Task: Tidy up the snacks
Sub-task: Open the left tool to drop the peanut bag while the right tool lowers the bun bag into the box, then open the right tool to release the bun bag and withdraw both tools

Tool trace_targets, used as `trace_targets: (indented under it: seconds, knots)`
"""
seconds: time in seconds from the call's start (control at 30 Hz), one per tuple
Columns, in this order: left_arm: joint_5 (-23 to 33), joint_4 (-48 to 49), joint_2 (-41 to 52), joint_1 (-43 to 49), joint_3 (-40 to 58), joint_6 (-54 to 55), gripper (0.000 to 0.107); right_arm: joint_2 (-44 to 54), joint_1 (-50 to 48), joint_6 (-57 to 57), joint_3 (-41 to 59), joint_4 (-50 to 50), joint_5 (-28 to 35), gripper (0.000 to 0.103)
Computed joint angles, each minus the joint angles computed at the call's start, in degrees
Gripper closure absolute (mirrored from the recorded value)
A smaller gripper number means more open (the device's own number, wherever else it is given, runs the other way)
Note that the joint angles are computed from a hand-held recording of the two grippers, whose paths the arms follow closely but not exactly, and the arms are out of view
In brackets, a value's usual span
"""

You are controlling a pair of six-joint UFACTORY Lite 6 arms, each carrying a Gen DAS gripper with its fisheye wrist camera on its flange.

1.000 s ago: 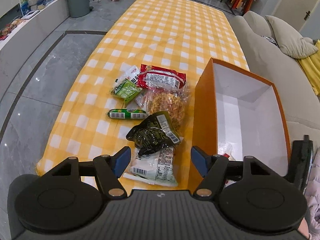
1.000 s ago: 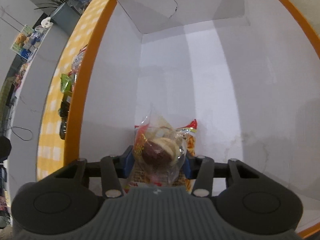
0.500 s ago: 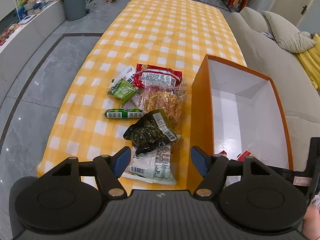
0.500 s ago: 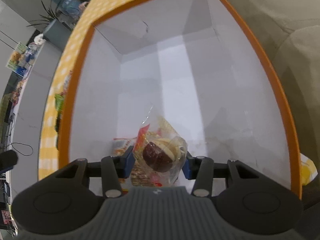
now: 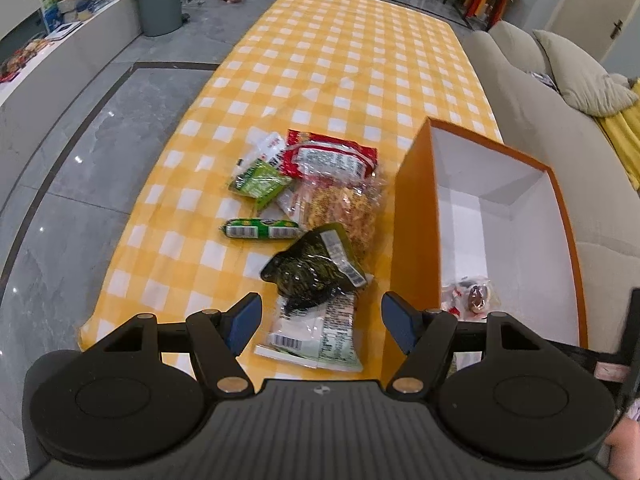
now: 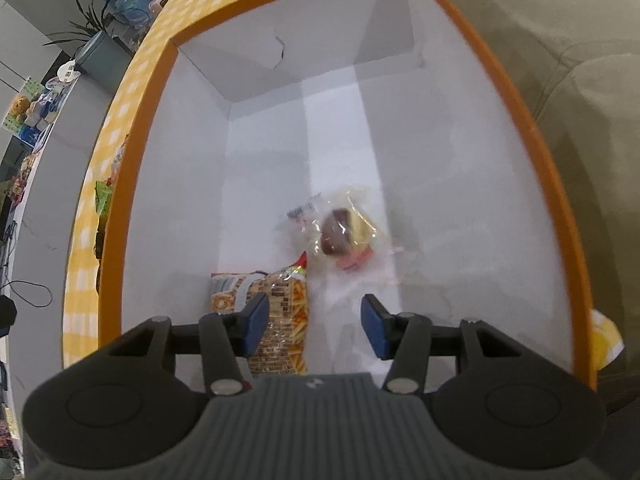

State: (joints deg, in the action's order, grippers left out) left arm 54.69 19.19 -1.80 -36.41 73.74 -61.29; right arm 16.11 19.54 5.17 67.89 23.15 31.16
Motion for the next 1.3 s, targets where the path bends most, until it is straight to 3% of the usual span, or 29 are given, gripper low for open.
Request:
trace_targets:
  seconds: [0.23,0.3,0.37,0.47,0.63,0.7,0.83,1.03,1.17,1.3]
  knots:
    - [0.82,1.85,-3.89,4.36,-3.81,-1.30,0.026,-7.01,-0.94,2.22,-3.44,-1.38,-4.09,0.053]
    - [0.38,1.28,-4.64,5.96,-5.06,-0.58,0.026,-5.87,-1.23,2.11,-1.01,-1.00,-4.06,0.063]
    - [-0.55,0.12,-5.25,7.52,-6.28,0.68,0.026,-1.69,-1.66,3.25,4.74,-0.84,-1.64,0.093]
    - [-1.85,-1.13,-6.01,8.69,-7.82,2.76,0.026,7.72,-1.59,5.33,16.09,-1.52,2.88,0.096]
    - [-3.26,-1.69,-5.77,9.32,-9.65,3.42,0.026,26.79,1.47,14.73,39.28,-14.70,14.58,0.103]
    - [-4.01,-2.47,-5.48,9.75,-10.15,4.78,0.026,29.13,1.72,14.40,42.04,-15.59,16.30,0.103]
    - [-5.52,-4.31,-5.86,11.66,-11.40,7.11,0.026,27.00,2.05,15.06,39.73,-17.07,18.19,0.103]
    - [-8.14,-7.11,-7.77,16.47,-14.76,10.16,0.026,17.82,1.26,15.47,25.96,-14.39,15.49,0.103]
    - [-8.95,-3.24,-9.60,17.45,-16.86,6.80,0.026,8.86,1.22,16.17,18.12,-12.42,10.54,0.095]
    - [-11.24,-6.57,-10.64,21.51,-19.07,11.00,0.026,2.03,5.19,14.44,16.78,-9.49,7.52,0.089]
